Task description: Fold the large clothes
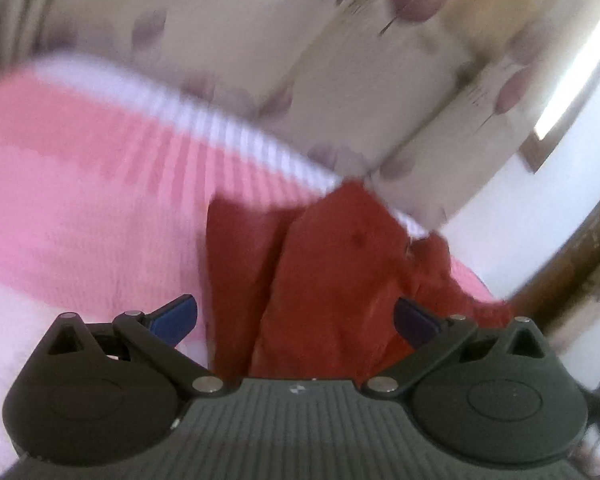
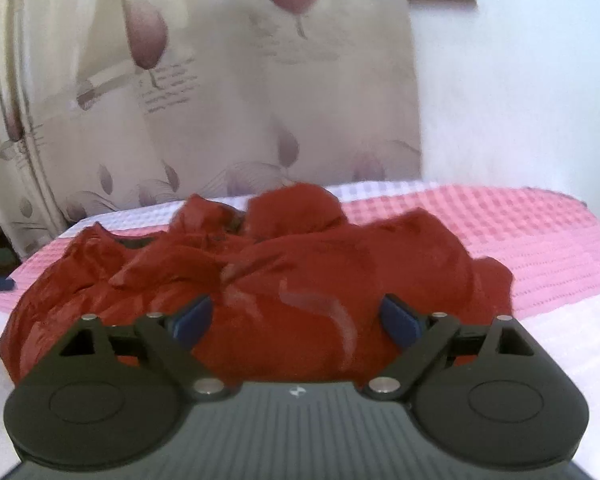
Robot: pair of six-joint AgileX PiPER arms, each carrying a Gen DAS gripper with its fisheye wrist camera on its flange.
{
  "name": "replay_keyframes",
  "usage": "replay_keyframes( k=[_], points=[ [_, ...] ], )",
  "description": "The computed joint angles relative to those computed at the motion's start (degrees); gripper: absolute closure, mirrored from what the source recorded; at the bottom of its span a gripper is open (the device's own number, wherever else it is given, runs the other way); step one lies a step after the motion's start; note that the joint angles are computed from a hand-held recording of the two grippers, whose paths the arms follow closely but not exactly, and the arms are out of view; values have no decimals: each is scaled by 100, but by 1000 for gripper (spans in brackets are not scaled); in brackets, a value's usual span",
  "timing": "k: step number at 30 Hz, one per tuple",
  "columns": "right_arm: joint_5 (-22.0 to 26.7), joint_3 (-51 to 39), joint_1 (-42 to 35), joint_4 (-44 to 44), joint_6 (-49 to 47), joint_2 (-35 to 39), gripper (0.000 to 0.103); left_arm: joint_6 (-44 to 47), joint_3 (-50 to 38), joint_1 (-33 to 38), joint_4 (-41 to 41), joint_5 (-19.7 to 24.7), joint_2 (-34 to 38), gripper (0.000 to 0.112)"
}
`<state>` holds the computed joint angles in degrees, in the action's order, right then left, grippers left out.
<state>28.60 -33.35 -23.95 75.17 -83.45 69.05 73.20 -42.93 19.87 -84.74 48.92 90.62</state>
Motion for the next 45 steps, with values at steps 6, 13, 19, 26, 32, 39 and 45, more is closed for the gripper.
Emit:
replay_keyframes(
  k=[6, 13, 19, 26, 32, 39, 45],
  points=[
    [611, 6, -87, 179, -145, -56, 11, 258, -964, 320, 335, 1380, 1729, 9],
    [528, 43, 106, 208, -359, -8, 11, 680, -1447, -120, 171, 1793, 2333, 11],
    [18, 392, 682, 1765, -1902, -274, 28, 954, -1032, -347, -469, 1585, 2304, 46],
    [-1153, -156, 2001, 924, -1161, 136, 78, 1305, -541, -473, -595, 1027, 1690, 52],
    [-1262, -172, 2241, 982, -1171, 422, 78, 1091, -471, -884, -320, 179, 1168, 51],
    [-1331, -253, 2314, 384, -594, 444, 78, 1039, -417, -1202, -162, -435, 865, 49],
    [-1398, -284, 2376, 8, -162, 443, 78, 1065, -372, -1407, -64, -816, 662, 48]
  ],
)
